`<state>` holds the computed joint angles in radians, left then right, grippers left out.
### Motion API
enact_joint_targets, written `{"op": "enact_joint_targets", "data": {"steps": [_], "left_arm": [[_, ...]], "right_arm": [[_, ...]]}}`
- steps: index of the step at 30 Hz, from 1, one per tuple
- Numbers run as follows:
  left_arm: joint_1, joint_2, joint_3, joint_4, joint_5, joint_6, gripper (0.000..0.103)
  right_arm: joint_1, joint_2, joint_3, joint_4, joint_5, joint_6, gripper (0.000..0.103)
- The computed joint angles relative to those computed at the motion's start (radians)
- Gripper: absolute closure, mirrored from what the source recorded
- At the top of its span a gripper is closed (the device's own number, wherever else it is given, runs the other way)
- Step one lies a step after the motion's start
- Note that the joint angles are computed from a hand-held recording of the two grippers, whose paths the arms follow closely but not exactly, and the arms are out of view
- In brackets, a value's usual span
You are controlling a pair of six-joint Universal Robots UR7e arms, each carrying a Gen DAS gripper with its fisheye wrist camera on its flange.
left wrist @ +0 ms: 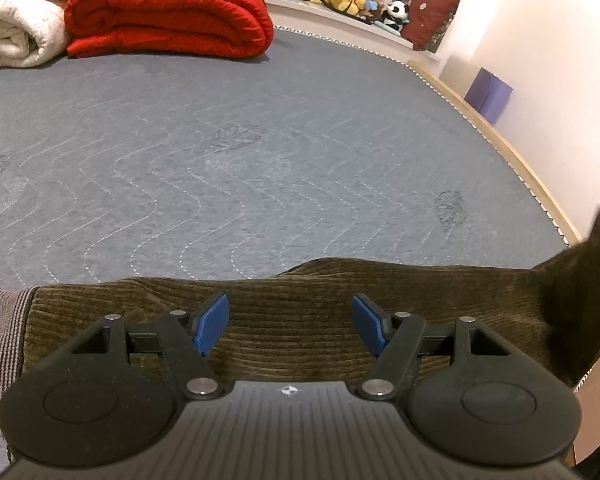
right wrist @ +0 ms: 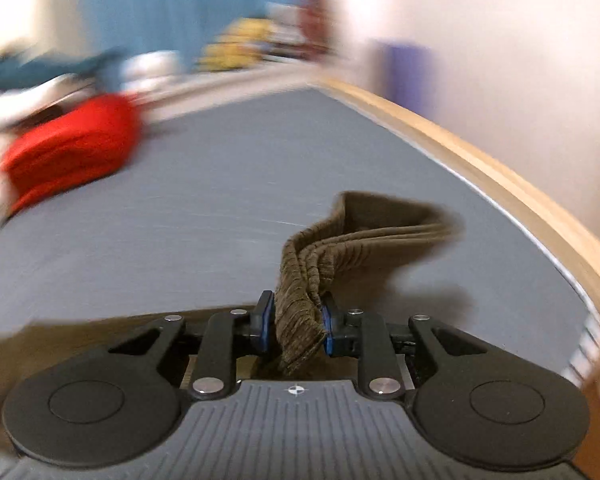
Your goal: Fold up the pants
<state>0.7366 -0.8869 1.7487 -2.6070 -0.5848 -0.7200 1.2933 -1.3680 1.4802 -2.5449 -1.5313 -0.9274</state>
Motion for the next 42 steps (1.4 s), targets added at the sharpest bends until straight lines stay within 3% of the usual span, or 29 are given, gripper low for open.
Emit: {"op": "enact_joint_targets", "data": {"steps": [2,4,6,9,12,15,20,25,27,29,32,35,40,42], "left_arm": [[0.001,-0.007,0.007,0.002,0.004,-0.016,0.03],[0.002,-0.014,0.015,0.007,0.008,-0.031,0.03],[0.003,-0.022,0.021,0.021,0.01,-0.05,0.03],[0.005,-0.037,0.034,0.032,0.008,-0.063,0.03],[0.004,-0.05,0.05,0.018,0.011,-0.048,0.03],[0.003,-0.066,0.069,0.007,0.022,-0.057,0.03],[0.004,-0.072,0.073,0.011,0.026,-0.058,0.03],[-0.017,-0.057,0.087,-0.023,0.079,-0.026,0.032],[-0.037,-0.044,0.102,-0.091,0.141,0.033,0.04],[-0.046,-0.037,0.104,-0.12,0.165,0.061,0.057],[-0.04,-0.031,0.054,0.002,0.141,-0.011,0.084],[-0.039,0.027,-0.034,0.068,0.114,0.017,0.088],[-0.015,0.201,-0.131,-0.259,0.057,0.374,0.087],[0.017,0.232,-0.155,-0.237,0.003,0.343,0.086]], "right_arm": [[0.071,-0.031,0.149,-0.038,-0.017,-0.062,0.078],[0.129,-0.04,0.296,-0.074,-0.027,-0.102,0.069],[0.176,-0.034,0.375,0.013,-0.074,-0.115,0.067],[0.217,-0.048,0.442,0.256,-0.115,-0.17,0.063],[0.232,-0.087,0.48,0.315,-0.131,-0.266,0.062],[0.235,-0.073,0.404,0.315,-0.117,-0.262,0.05],[0.256,-0.011,0.265,0.179,-0.141,-0.17,0.046],[0.236,0.021,0.167,0.064,-0.074,-0.118,0.038],[0.219,0.044,0.129,0.001,-0.052,-0.07,0.037],[0.206,0.084,0.086,-0.062,-0.05,0.008,0.036],[0.169,0.143,0.012,-0.118,-0.051,0.129,0.036],[0.124,0.194,-0.023,-0.165,-0.072,0.201,0.034],[0.087,0.269,-0.07,-0.103,-0.203,0.26,0.034],[0.077,0.281,-0.1,-0.06,-0.175,0.268,0.033]]}}
